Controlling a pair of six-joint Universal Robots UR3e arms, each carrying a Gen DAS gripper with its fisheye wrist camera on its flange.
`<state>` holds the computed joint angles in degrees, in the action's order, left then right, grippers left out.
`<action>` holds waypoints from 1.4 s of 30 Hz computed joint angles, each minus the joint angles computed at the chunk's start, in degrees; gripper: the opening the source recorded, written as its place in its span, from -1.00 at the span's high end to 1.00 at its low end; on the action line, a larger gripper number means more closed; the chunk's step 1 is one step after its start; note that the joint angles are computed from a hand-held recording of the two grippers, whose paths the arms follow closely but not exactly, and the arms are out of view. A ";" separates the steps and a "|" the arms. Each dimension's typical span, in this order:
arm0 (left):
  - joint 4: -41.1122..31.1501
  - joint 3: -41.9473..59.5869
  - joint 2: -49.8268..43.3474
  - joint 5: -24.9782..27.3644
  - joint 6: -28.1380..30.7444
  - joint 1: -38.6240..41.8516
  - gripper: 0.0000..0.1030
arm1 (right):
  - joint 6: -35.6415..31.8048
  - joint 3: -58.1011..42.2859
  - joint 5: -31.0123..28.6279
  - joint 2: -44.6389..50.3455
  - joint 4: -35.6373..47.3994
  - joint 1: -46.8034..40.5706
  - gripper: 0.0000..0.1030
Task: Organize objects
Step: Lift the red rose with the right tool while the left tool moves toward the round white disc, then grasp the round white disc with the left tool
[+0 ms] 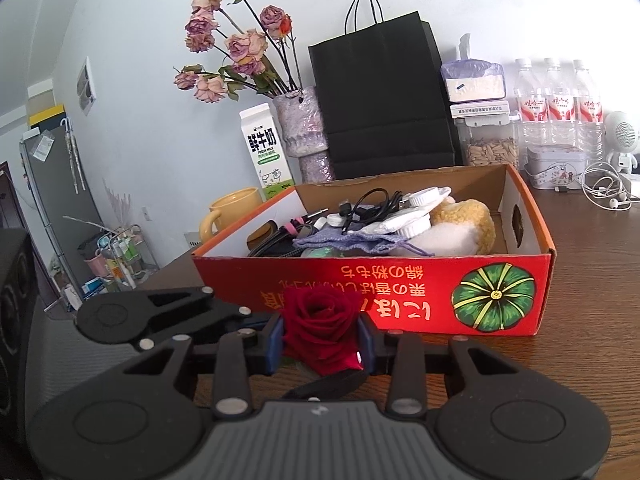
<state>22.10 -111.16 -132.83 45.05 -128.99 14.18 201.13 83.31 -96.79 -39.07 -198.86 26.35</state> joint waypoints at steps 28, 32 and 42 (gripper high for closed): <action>4.89 -0.48 -1.86 -1.87 -2.06 1.03 0.23 | -1.33 -0.80 -4.44 1.62 -3.74 1.90 0.39; 5.79 -0.76 -1.91 -1.93 -2.89 1.36 0.23 | -0.49 -1.58 -8.76 1.96 -2.45 2.64 0.41; 7.41 0.42 -2.03 -1.02 -10.00 3.77 0.23 | -0.48 -1.15 -13.18 2.34 -2.82 2.41 0.41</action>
<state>29.51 -110.75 -134.86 44.03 -138.99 17.95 200.66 82.16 -109.97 -36.73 -201.68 28.76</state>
